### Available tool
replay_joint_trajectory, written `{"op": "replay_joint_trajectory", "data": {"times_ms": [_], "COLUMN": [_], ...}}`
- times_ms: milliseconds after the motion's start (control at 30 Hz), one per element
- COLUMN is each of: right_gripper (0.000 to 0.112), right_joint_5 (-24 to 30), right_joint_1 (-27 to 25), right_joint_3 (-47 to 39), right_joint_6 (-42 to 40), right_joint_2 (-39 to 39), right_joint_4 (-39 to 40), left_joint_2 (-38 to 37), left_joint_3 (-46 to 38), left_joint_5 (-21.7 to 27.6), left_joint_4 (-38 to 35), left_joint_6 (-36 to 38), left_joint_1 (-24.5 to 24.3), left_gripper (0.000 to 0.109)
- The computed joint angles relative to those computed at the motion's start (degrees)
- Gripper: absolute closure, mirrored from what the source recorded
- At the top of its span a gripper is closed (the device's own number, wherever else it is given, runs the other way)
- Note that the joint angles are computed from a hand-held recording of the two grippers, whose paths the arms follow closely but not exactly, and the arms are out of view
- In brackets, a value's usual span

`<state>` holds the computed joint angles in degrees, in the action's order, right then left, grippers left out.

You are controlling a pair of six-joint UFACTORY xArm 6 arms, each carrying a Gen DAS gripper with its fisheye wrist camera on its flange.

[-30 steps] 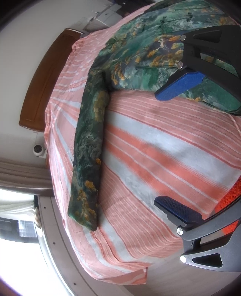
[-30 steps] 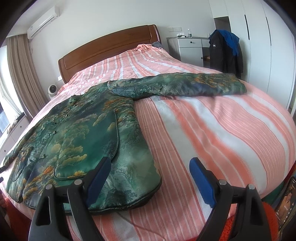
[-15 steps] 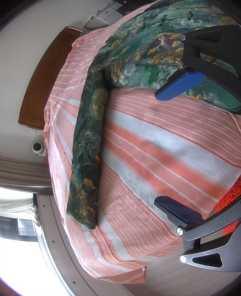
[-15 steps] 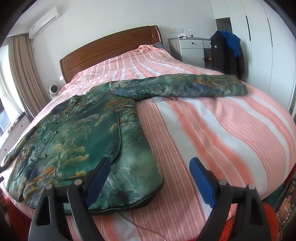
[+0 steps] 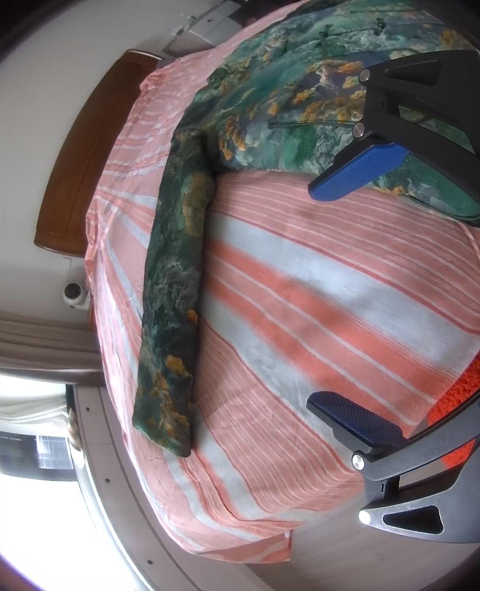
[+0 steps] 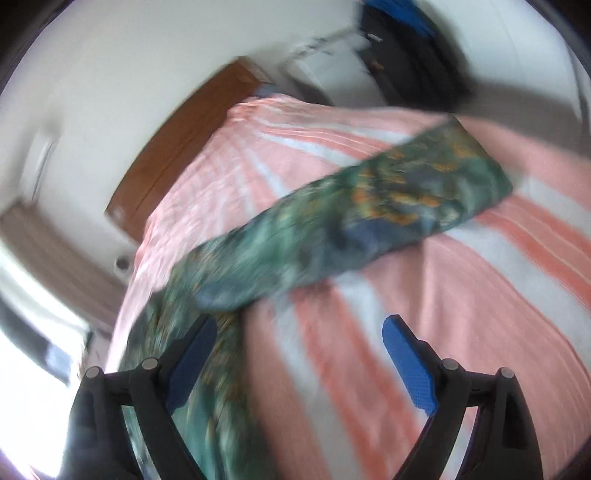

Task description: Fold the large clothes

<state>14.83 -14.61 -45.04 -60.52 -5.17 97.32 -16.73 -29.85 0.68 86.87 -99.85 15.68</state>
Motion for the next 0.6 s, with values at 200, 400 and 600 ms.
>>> {"op": "replay_joint_trajectory", "data": {"times_ms": [200,400,600], "right_gripper": [0.054,0.100,0.100], "right_joint_5": [2.09,-9.84,-11.56], "right_joint_1": [-6.84,-1.21,17.38], "right_joint_3": [-13.92,-19.70,-30.09], "right_joint_6": [0.49,-0.10,-9.00], "right_joint_2": [17.12,17.16,13.22], "right_joint_4": [13.48,15.66,8.60], "left_joint_2": [0.34,0.94,1.82], "left_joint_3": [0.01,-0.67,-1.87], "left_joint_5": [0.17,-1.02,-2.76], "left_joint_4": [-1.48,1.04,5.85], "left_joint_6": [1.65,-0.35,-4.73], "left_joint_1": [-0.14,0.12,0.67], "left_gripper": [0.006,0.006,0.006]}}
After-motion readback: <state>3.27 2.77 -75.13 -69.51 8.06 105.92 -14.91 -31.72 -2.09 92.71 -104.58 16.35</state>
